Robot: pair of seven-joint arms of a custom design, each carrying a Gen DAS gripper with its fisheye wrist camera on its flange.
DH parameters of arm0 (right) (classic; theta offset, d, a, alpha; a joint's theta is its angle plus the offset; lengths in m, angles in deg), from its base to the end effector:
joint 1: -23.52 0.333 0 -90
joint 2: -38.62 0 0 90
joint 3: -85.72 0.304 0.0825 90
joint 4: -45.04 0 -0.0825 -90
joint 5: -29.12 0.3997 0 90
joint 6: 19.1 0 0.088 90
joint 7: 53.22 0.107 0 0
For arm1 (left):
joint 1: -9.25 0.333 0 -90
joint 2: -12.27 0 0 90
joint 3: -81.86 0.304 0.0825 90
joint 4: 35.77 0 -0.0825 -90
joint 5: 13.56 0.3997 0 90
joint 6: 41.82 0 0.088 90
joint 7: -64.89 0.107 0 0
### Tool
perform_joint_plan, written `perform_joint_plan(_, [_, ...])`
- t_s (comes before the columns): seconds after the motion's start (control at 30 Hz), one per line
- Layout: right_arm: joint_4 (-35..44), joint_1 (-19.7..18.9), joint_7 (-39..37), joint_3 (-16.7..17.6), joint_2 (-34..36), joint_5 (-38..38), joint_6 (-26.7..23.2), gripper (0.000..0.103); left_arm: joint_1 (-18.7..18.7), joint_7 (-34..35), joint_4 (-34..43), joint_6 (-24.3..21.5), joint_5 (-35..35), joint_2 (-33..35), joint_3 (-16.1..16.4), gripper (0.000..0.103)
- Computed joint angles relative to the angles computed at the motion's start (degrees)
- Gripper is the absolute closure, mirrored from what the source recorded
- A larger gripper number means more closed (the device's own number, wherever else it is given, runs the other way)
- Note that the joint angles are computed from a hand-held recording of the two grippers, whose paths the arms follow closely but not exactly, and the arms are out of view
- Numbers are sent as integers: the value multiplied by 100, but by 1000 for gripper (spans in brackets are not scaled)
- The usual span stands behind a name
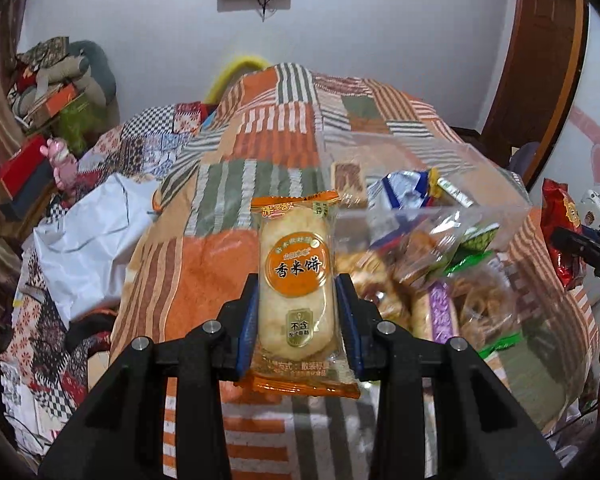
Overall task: Organize snacks
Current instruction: 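Grasp rice cake pack with left tool while right tool grasps red snack bag, then carry rice cake pack into box with left tool while right tool releases red bag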
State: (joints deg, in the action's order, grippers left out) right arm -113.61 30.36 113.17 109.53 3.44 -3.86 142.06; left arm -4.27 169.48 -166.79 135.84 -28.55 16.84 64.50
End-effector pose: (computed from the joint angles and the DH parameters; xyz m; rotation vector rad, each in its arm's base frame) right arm 0.3418 0.2241 0.4147 -1.4669 1.9819 -0.6479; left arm 0.5096 -0.2776 0.3808 -1.3264 2.3042 -0.9200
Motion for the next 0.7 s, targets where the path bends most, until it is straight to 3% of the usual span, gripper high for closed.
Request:
perform_joint_plan(0.43, [383, -677, 303, 289, 254, -660, 356, 39, -65, -43, 766, -191, 171, 385, -161, 67])
perform_joint_plan(0.7, [535, -1203, 683, 521, 474, -1019, 858, 39, -363, -592, 1489, -334, 823, 917, 66, 67])
